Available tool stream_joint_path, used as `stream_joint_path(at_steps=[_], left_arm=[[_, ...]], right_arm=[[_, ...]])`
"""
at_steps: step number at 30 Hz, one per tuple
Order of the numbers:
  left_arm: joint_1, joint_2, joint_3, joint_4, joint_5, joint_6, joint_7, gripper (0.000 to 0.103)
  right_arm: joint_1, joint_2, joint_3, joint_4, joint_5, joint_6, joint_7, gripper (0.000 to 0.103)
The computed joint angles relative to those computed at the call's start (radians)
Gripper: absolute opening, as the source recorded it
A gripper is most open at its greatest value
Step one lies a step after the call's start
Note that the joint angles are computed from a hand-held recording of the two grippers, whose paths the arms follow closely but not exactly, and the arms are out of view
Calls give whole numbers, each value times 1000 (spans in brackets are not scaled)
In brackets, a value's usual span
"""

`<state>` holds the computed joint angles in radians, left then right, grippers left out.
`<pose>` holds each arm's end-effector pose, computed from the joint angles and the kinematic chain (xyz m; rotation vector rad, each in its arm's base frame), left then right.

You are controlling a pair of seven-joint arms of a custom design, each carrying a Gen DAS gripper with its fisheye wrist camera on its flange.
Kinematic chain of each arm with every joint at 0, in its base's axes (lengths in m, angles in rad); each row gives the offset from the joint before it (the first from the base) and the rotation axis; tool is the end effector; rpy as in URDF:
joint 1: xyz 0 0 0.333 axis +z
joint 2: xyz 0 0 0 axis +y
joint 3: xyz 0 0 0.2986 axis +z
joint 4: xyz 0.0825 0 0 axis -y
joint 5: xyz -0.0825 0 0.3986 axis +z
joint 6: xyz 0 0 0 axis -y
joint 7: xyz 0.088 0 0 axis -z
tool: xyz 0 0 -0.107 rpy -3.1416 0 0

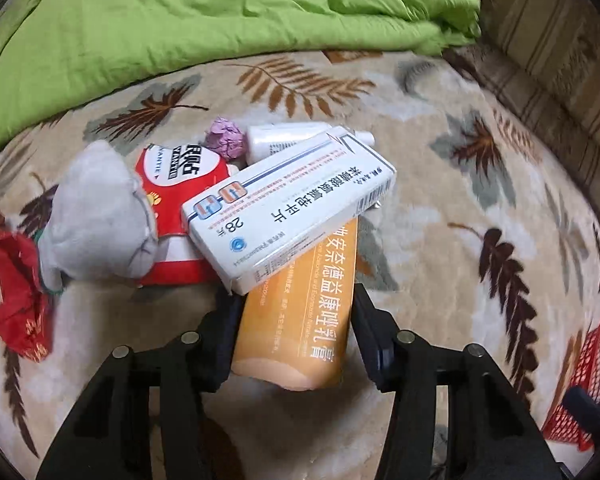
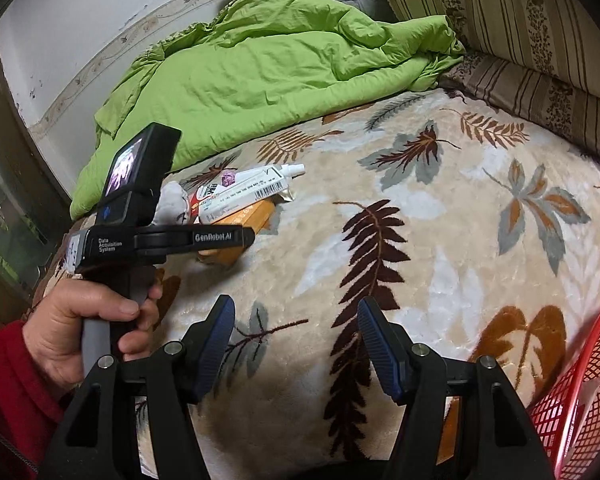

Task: Collect trash
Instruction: 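Grasp the orange ointment box with the left gripper, then grasp the white-and-blue tablet box with the right gripper while the left holds the orange box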

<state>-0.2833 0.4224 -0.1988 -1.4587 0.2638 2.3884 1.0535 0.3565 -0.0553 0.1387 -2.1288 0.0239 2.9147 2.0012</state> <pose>0.6593 -0.3145 0.4826 -1.8947 2.0352 -0.6429 0.5222 0.2818 0.5099 -1.6803 1.6030 -0.3202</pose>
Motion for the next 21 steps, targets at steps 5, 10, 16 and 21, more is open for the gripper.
stream_joint_path(at_steps=[5,10,16,21], left_arm=[[20,-171,-9,-238,-13,91,-42,45],[43,-447,-19,-579,-38,181,-120,44],[102,-587,-41,-729,215,183,-461,44],[132,-571,-37,-739,278,220,-576,44]], right_arm=[[7,3,-4,1,51,1,-40,68],[12,10,-3,13,58,-11,-70,68],[38,69,-12,117,352,-121,-395,68],[16,226,-5,394,407,-274,-601,68]])
